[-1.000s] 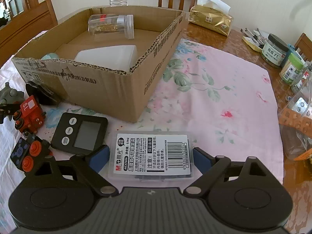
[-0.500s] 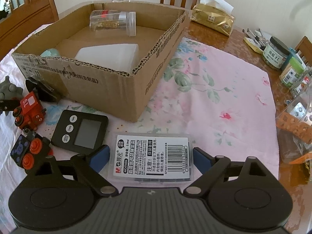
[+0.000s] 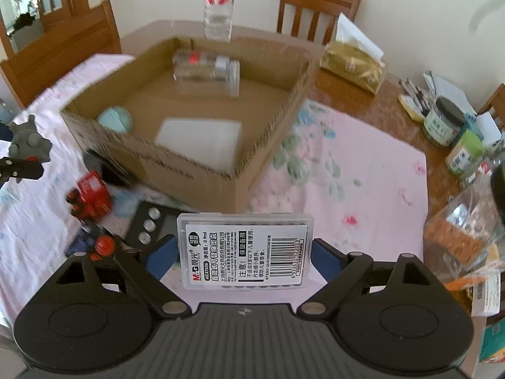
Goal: Organize rigid objects
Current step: 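Carry the elephant into the cardboard box and open the left tool while the right tool carries the pack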
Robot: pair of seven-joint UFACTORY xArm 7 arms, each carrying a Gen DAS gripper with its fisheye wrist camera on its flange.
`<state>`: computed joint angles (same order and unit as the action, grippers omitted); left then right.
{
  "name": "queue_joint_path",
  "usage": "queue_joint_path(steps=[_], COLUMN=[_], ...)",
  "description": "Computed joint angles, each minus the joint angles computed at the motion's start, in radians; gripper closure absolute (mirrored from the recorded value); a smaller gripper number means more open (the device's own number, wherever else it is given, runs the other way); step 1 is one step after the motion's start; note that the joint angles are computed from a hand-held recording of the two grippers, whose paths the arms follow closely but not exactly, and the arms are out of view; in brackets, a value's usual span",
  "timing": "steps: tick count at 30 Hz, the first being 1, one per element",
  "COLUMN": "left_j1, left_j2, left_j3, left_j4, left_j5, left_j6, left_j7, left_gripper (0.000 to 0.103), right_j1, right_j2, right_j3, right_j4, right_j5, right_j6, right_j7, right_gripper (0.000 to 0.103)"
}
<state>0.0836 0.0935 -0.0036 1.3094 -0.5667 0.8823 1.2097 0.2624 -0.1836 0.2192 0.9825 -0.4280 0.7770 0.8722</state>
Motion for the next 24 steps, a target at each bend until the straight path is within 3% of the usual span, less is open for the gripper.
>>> queue_joint_path(steps=[3, 10, 14, 19, 24], left_j1=[0.005, -0.019, -0.043, -0.064, -0.070], left_j2=[0.004, 0.069, 0.130, 0.229, 0.311], left_j3=[-0.005, -0.039, -0.071, -0.098, -0.128], left_j4=[0.055, 0.168, 0.220, 0.317, 0.373], left_j5=[-0.041, -0.103, -0.094, -0.023, 0.016], left_j6=[0.050, 0.062, 0.019, -0.005, -0.103], left_j7=[0.030, 0.059, 0.063, -0.010, -0.049], left_gripper=[0.030, 0.030, 0.030, 0.030, 0.026], right_j1=[-0.001, -0.019, -0.029, -0.029, -0.023], right_j2=[-0.013, -0.008, 0.019, 0.049, 0.076], right_j3=[-0.005, -0.007, -0.008, -0.012, -0.024], right_j4=[0.018, 0.075, 0.123, 0.171, 0.204], right_j5=[0.006, 0.007, -0.029, -0.068, -0.078], right_j6=[-0.006, -0.046, -0.051, -0.044, -0.039], right_j7=[-0.019, -0.040, -0.047, -0.047, -0.045], right_gripper=[0.010, 0.010, 0.010, 0.010, 0.010])
